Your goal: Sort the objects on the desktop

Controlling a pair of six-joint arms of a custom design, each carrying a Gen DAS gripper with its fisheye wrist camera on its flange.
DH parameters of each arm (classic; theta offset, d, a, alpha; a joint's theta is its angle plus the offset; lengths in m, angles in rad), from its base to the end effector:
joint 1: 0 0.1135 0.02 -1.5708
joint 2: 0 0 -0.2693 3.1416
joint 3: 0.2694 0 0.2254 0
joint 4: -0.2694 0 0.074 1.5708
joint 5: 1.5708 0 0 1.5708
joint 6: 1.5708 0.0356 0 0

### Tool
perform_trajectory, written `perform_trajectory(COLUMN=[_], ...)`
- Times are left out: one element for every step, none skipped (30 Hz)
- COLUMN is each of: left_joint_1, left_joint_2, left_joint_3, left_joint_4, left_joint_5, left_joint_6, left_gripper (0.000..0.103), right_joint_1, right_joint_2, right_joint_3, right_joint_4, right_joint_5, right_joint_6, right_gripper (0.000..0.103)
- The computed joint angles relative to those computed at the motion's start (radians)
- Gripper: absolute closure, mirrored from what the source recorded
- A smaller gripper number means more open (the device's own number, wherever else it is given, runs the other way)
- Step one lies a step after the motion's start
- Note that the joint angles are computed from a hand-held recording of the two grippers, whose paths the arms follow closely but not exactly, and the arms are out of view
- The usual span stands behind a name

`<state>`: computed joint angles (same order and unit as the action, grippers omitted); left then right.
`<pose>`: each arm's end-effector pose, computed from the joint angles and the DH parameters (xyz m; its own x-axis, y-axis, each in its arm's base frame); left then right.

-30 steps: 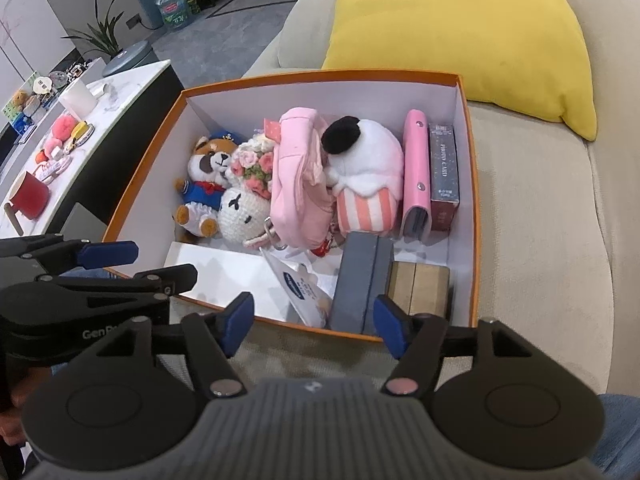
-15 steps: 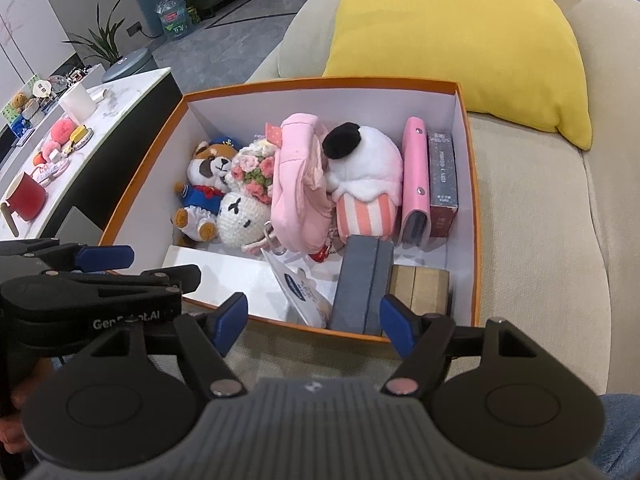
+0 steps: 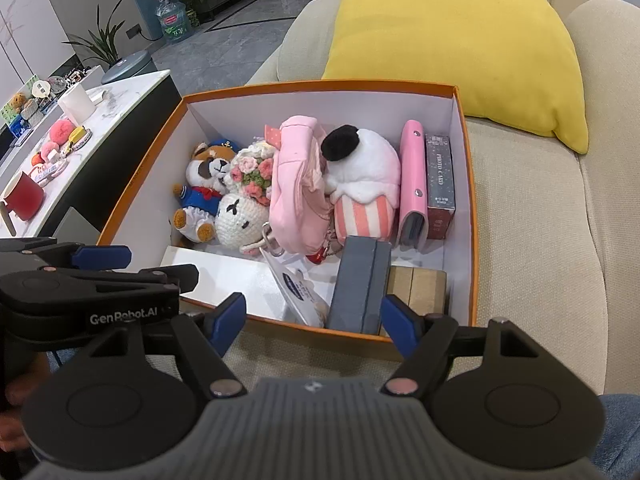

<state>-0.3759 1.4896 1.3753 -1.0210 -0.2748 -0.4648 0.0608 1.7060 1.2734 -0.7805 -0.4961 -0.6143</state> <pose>0.2515 -0.0889 0.3186 -0.8645 -0.1226 -0.4874 -0.1573 0.9871 0.0308 0.3140 0.0361 0.2451 -0.6374 -0.5466 -0.5431 -0.7185 0.6763 0.1625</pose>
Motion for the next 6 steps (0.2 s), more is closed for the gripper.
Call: perform_trajectory(left_joint_1=[-0.002,-0.003,-0.004,-0.004,-0.002,-0.006], left_joint_2=[0.000,0.000,0.000,0.000,0.000,0.000], left_joint_3=[0.000,0.001,0.002,0.002,0.002,0.003], left_joint_4=[-0.001,-0.002,-0.003,-0.003,-0.003,-0.005], left_joint_5=[-0.002,-0.003,-0.003,-0.003,-0.001,-0.003], left_joint_6=[-0.002,-0.004,-0.004,-0.005,-0.003,-0.009], left_gripper=[0.024,0.024,0.024,0.024,0.024,0.024], right_joint_1=[0.000,0.000,-0.001,-0.001,-0.002,-0.002], right_joint_2=[0.000,0.000,-0.001,-0.001,0.000,0.000], right_joint_3=[0.000,0.001,0.000,0.000,0.000,0.000], right_joint_4=[-0.001,-0.001,-0.001,0.000,0.000,0.000], right_joint_5=[0.000,0.001,0.001,0.001,0.000,0.000], right_joint_6=[-0.001,-0.002,-0.004,-0.006,-0.007,-0.007], right_gripper=[0.027,0.027,0.027,0.027,0.027,0.027])
